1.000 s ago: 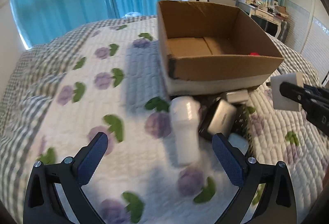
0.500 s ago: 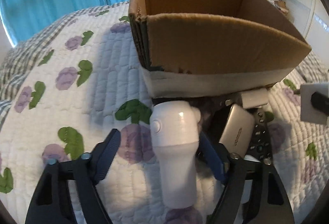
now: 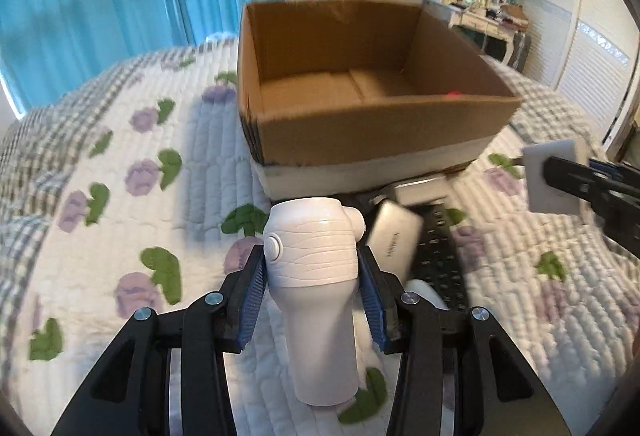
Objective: Organize rigid objects
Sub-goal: 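Grasp the white handheld device with the left tool, then lower the white device into the box with the left tool while the right tool releases the charger inside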
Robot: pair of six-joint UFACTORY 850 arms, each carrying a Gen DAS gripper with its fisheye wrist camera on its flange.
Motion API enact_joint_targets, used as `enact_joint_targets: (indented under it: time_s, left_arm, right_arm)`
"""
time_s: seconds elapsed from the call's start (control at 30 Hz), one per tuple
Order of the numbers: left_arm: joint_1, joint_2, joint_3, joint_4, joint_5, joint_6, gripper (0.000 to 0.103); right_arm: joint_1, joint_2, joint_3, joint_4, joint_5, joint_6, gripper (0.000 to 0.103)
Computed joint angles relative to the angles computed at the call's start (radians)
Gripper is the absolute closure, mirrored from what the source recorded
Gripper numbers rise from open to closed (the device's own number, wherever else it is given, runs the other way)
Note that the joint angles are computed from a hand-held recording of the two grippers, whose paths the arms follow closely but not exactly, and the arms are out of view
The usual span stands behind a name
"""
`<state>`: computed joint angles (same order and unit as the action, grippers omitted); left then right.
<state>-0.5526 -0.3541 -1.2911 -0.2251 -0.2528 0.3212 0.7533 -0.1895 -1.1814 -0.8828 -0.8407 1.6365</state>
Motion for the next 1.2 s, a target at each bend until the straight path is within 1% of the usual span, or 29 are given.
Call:
enact_joint_targets:
  time_s: [0.07,0.13,0.17,0.37,0.43,0.53,0.57,0.63,0.73,0.87,1.03,1.2]
  left_arm:
    - [-0.004,0.032,0.014,-0.001,0.007,0.006,0.058]
    - [0.000,0.052,0.009,-0.067,-0.003,0.070,0.058]
    - [0.002,0.059,-0.001,-0.108,-0.011,0.107,0.058]
    - [0.002,0.078,-0.078,-0.188,-0.041,0.204,0.058]
    - [0.001,0.071,-0.126,-0.191,-0.058,0.206,0.058]
    - [-0.003,0.044,-0.201,-0.114,-0.047,0.135,0.058]
    - [0.000,0.024,-0.242,-0.115,-0.055,0.132,0.058]
    - [0.000,-0.018,-0.316,-0.069,-0.075,0.075,0.058]
    - [-0.007,-0.102,-0.441,0.052,-0.103,-0.048,0.058]
    - [-0.010,-0.252,-0.635,0.112,-0.194,-0.134,0.058]
    - [-0.026,-0.414,-0.804,0.210,-0.282,-0.242,0.058]
    - [-0.040,-0.465,-0.800,0.269,-0.291,-0.289,0.058]
  right_arm:
    - [0.013,0.003,-0.023,-0.007,-0.026,-0.018,0.076]
    - [0.025,0.008,-0.041,-0.016,-0.050,-0.026,0.076]
    - [0.035,0.011,-0.057,-0.025,-0.073,-0.033,0.076]
    - [0.077,0.025,-0.126,-0.063,-0.154,-0.066,0.076]
    - [0.085,0.027,-0.152,-0.080,-0.180,-0.073,0.076]
    - [0.086,0.026,-0.197,-0.109,-0.204,-0.096,0.076]
    - [0.083,0.026,-0.208,-0.115,-0.204,-0.105,0.076]
    - [0.072,0.020,-0.237,-0.128,-0.198,-0.123,0.076]
    - [0.042,0.006,-0.276,-0.136,-0.176,-0.153,0.076]
    - [-0.014,-0.031,-0.324,-0.128,-0.140,-0.197,0.076]
    - [-0.085,-0.069,-0.334,-0.102,-0.061,-0.224,0.076]
    - [-0.138,-0.078,-0.281,-0.087,0.023,-0.216,0.076]
